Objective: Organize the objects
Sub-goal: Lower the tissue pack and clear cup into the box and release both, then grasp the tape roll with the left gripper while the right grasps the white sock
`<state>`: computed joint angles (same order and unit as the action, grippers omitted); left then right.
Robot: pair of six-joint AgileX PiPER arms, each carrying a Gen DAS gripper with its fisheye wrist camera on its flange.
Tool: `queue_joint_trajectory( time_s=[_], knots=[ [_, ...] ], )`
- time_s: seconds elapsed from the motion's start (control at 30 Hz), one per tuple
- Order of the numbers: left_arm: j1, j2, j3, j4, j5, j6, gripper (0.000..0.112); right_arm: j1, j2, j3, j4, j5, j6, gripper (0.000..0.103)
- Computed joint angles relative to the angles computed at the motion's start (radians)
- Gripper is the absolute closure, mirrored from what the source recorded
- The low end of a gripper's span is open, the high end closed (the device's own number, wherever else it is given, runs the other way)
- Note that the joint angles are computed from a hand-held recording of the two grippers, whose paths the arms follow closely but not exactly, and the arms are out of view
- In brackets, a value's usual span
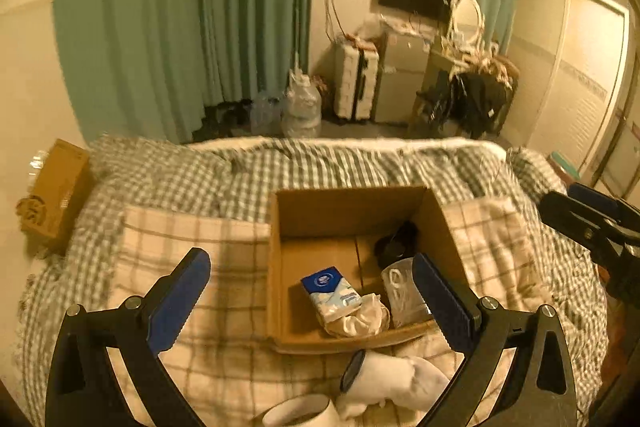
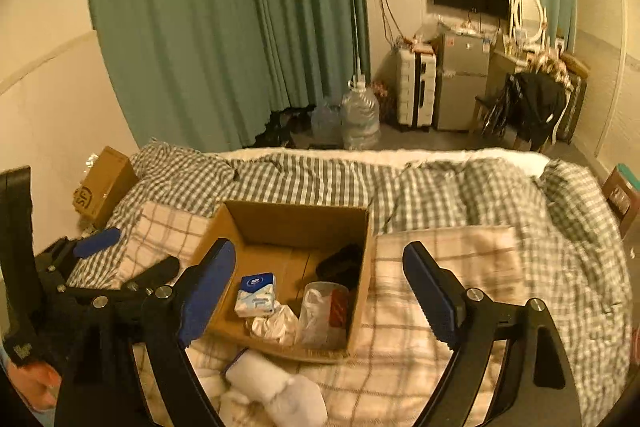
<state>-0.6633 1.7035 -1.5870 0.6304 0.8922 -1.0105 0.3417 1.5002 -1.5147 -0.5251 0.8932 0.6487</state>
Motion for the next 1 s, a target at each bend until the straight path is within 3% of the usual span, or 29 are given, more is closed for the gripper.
queue_joint_trajectory(
  time_s=[0.2,0.4,0.6,0.7,0.87,1.0],
  knots=[
    [-0.143,-0.168,0.1,0.153,0.137,-0.182,0.009,0.203,-0.129,0.023,-0.17,0.167,0.132,0.01],
    [-0.237,-0.264,0.241,0.228,0.197,-0.357,0.009,0.387,-0.209,0.122,-0.31,0.275,0.3,0.004],
    [-0.232,-0.272,0.435,0.202,0.12,-0.514,0.009,0.368,-0.237,0.286,-0.266,0.209,0.38,0.003],
    [-0.207,-0.239,0.515,0.171,0.041,-0.548,0.009,0.323,-0.218,0.362,-0.235,0.146,0.389,0.003],
    [-0.163,-0.144,0.566,0.111,-0.075,-0.579,0.009,0.241,-0.147,0.47,-0.196,0.019,0.39,0.003],
    [-0.129,-0.07,0.553,0.031,-0.146,-0.515,0.009,0.178,-0.07,0.532,-0.154,-0.076,0.366,0.003]
  ],
)
